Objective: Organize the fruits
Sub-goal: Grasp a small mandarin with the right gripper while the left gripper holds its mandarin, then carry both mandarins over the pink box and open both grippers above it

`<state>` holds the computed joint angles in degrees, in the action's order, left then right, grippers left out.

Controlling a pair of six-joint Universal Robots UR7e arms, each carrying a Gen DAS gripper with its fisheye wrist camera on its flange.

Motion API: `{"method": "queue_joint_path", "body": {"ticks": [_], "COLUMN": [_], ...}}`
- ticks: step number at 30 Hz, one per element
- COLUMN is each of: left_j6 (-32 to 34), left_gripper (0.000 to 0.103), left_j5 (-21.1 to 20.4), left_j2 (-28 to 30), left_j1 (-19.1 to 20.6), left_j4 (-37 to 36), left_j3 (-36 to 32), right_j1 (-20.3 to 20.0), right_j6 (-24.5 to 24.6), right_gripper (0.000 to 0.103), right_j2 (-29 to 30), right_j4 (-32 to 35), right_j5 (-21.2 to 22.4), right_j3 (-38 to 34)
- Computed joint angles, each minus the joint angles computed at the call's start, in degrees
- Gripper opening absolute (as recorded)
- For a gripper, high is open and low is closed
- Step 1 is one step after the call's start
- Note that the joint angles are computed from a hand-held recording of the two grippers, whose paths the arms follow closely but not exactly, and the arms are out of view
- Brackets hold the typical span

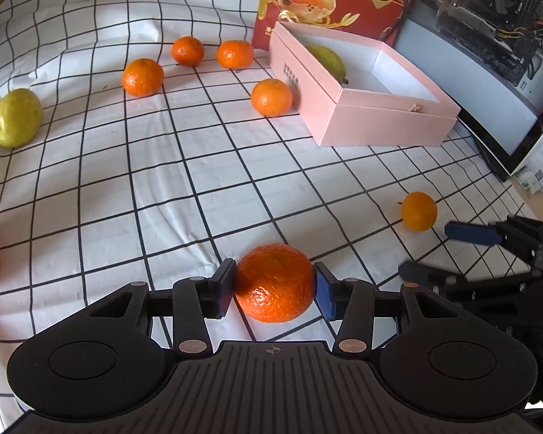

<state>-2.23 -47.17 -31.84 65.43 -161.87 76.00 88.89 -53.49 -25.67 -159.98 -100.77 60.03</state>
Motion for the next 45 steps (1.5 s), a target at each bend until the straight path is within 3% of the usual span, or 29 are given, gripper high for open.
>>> {"method": "queue_joint_path", "body": {"ticks": [10, 18, 24, 32, 36, 45], "left_j6": [-0.7, -0.4, 0.5, 10.8, 9.1, 5.7], "left_gripper": [0.051, 0.051, 0.051, 0.052, 0.052, 0.052], "left_j5": [0.9, -0.4, -3.7, -4.1, -4.2, -2.9], "left_j2": [0.2, -0.6, -2.1, -2.0, -1.5, -1.1], "left_j1": [-0.2, 0.0, 0.7, 0.6, 0.7, 0.5], "left_j4": [2.7, 3.3, 3.1, -4.6, -7.8, -2.3], "left_j3": [-0.9, -0.2, 1.2, 4.7, 4.9, 2.5], "right_j1": [0.7, 1.3, 1.2, 0.7, 0.5, 0.8], "right_j6": [5.0, -1.2, -1.3, -1.1, -0.9, -0.8], "right_gripper": [0.05, 0.033, 0.032, 0.034, 0.035, 0.032], "right_j2": [5.2, 5.5, 5.4, 4.5, 4.4, 4.4], "right_j4": [4.6, 2.3, 2.7, 2.3, 1.3, 2.3], "right_j5": [-1.7, -3.3, -3.1, -2.1, -1.7, -1.8], "right_j3": [-10.6, -9.7, -9.8, -8.5, -7.9, -8.1]}}
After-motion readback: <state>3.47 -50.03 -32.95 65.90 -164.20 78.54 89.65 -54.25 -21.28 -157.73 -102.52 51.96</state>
